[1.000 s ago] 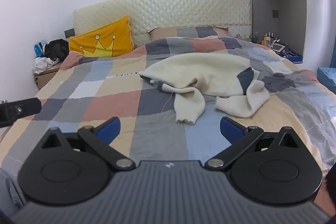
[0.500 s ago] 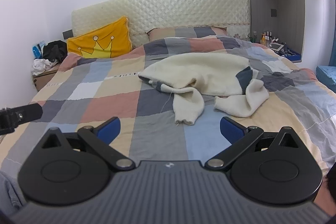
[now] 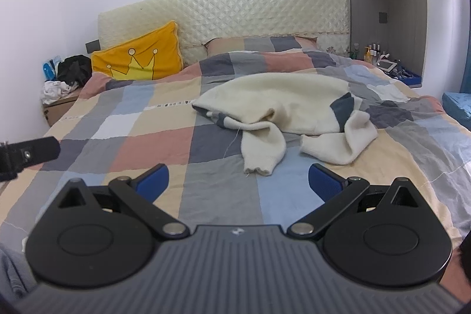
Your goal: Fold large clothes
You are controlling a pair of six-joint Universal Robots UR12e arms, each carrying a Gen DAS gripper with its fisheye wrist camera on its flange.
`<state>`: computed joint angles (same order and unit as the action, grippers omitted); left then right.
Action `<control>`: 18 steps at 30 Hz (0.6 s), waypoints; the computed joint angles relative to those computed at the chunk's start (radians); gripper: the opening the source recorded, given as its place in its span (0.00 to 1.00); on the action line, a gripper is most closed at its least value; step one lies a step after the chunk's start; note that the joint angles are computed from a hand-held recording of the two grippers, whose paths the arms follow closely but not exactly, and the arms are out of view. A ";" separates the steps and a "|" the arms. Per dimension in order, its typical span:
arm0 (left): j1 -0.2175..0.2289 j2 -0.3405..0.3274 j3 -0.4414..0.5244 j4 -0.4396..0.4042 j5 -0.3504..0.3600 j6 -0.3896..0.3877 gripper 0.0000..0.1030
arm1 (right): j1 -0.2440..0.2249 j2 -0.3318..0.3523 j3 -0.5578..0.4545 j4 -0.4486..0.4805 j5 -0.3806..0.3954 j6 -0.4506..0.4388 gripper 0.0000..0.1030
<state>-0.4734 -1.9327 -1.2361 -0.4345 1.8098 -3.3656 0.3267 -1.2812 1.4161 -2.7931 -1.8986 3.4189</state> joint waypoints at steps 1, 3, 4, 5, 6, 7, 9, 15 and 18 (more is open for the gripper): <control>0.001 -0.001 0.001 -0.002 -0.004 -0.003 1.00 | 0.000 0.001 -0.001 0.000 -0.002 0.000 1.00; 0.003 -0.003 0.000 -0.002 -0.011 -0.007 1.00 | -0.001 0.002 -0.003 -0.003 -0.007 0.002 1.00; 0.004 -0.004 0.003 -0.008 -0.012 -0.009 1.00 | -0.001 0.003 -0.003 -0.003 -0.008 0.005 1.00; 0.005 -0.005 0.003 -0.010 -0.016 -0.009 1.00 | -0.002 0.002 -0.001 -0.005 -0.007 0.006 1.00; 0.006 -0.007 0.004 -0.010 -0.022 -0.008 1.00 | -0.003 0.003 -0.001 -0.004 -0.009 0.005 1.00; 0.007 -0.006 0.003 -0.011 -0.026 -0.008 1.00 | -0.003 0.003 -0.002 -0.002 -0.009 0.005 1.00; 0.007 -0.008 0.003 -0.010 -0.027 -0.007 1.00 | -0.004 0.004 -0.001 -0.003 -0.005 0.008 1.00; 0.008 -0.010 -0.001 -0.005 -0.028 -0.010 1.00 | -0.007 0.005 0.002 0.004 0.003 0.017 1.00; 0.008 -0.011 -0.005 0.000 -0.028 -0.018 1.00 | -0.007 0.006 0.005 -0.004 0.001 0.013 1.00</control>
<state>-0.4650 -1.9435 -1.2406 -0.4345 1.7822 -3.3837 0.3192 -1.2752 1.4214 -2.7968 -1.8972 3.4316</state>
